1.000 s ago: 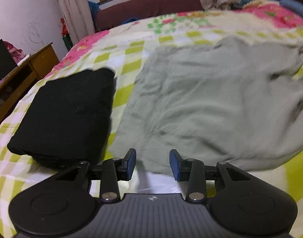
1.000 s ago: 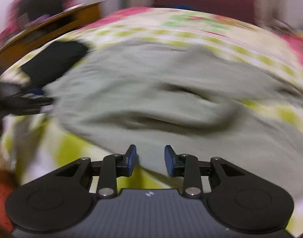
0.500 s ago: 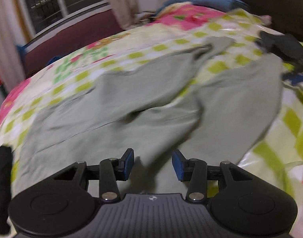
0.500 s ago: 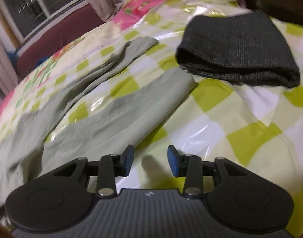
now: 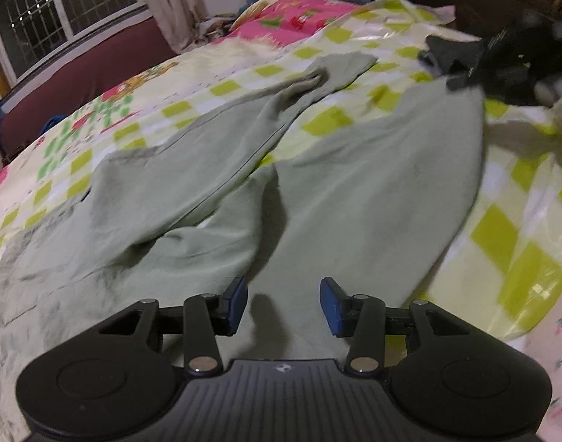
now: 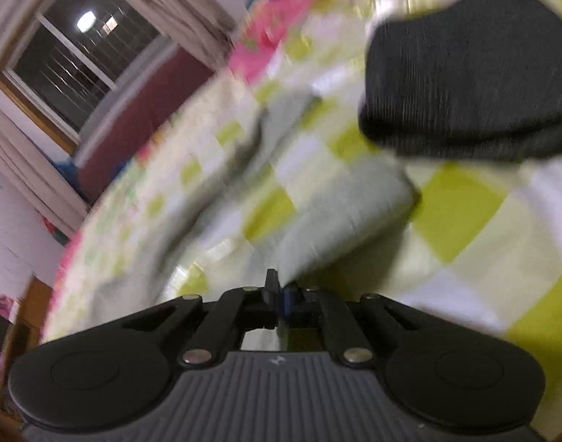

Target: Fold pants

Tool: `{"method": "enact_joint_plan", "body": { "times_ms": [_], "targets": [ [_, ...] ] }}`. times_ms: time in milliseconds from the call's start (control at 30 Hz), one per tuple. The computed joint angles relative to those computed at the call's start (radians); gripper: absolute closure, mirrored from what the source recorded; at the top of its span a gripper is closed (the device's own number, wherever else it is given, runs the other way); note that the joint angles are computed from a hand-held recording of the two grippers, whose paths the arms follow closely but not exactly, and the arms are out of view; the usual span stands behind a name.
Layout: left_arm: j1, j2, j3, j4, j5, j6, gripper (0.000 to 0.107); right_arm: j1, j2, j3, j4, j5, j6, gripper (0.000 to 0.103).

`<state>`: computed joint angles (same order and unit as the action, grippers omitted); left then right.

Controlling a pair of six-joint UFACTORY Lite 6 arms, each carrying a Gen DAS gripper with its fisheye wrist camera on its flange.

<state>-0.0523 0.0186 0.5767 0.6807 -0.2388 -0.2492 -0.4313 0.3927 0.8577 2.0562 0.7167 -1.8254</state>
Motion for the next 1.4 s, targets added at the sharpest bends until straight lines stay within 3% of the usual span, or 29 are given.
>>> {"method": "enact_joint_plan", "body": {
  "times_ms": [67, 200, 233, 267, 333, 467, 767, 833, 900, 1000, 1100, 1200, 1300, 1400],
  "targets": [
    [-0.025, -0.004, 0.001, 0.017, -0.015, -0.030, 0.049, -0.076, -0.131, -0.075, -0.048, 0.052, 0.009, 0.099],
    [-0.087, 0.023, -0.006, -0.119, -0.036, 0.080, 0.046, -0.165, -0.319, -0.154, -0.122, 0.012, -0.014, 0.096],
    [-0.101, 0.039, -0.003, -0.160, -0.037, 0.117, 0.046, -0.150, -0.337, -0.164, -0.108, -0.048, -0.056, 0.091],
    [-0.112, 0.049, -0.003, -0.189, -0.034, 0.146, 0.046, -0.109, -0.357, -0.181, -0.053, -0.148, -0.130, 0.076],
    [-0.126, 0.044, -0.019, -0.256, -0.039, 0.219, 0.043, -0.077, -0.365, -0.216, 0.026, -0.244, -0.235, 0.069],
    [-0.131, 0.005, -0.044, -0.224, -0.022, 0.203, 0.041, -0.196, -0.249, -0.231, -0.120, -0.078, -0.031, 0.062],
    [-0.189, 0.010, -0.040, -0.432, 0.003, 0.404, 0.040, -0.248, 0.023, -0.083, -0.015, 0.094, 0.054, 0.062],
    [-0.199, 0.014, -0.033, -0.476, 0.010, 0.445, 0.040, -0.252, 0.055, -0.030, 0.014, 0.090, 0.111, 0.061],
    [-0.203, 0.005, -0.038, -0.487, 0.014, 0.459, 0.040, -0.277, 0.000, -0.038, 0.006, 0.114, 0.137, 0.061],
    [-0.202, 0.009, -0.040, -0.480, 0.010, 0.455, 0.040, -0.306, -0.197, -0.150, 0.098, 0.149, -0.045, 0.061],
    [-0.210, 0.014, -0.038, -0.496, 0.006, 0.452, 0.040, -0.337, -0.279, -0.161, 0.114, 0.090, -0.095, 0.060],
    [-0.221, -0.007, -0.053, -0.502, 0.004, 0.455, 0.040, -0.343, -0.248, -0.124, -0.027, -0.004, -0.048, 0.060],
    [-0.230, -0.019, -0.069, -0.525, 0.007, 0.484, 0.040, -0.361, -0.214, -0.171, -0.109, -0.017, -0.060, 0.060],
    [-0.234, -0.027, -0.076, -0.565, 0.014, 0.531, 0.039, -0.357, -0.110, -0.161, -0.059, -0.016, -0.126, 0.060]
  ]
}}
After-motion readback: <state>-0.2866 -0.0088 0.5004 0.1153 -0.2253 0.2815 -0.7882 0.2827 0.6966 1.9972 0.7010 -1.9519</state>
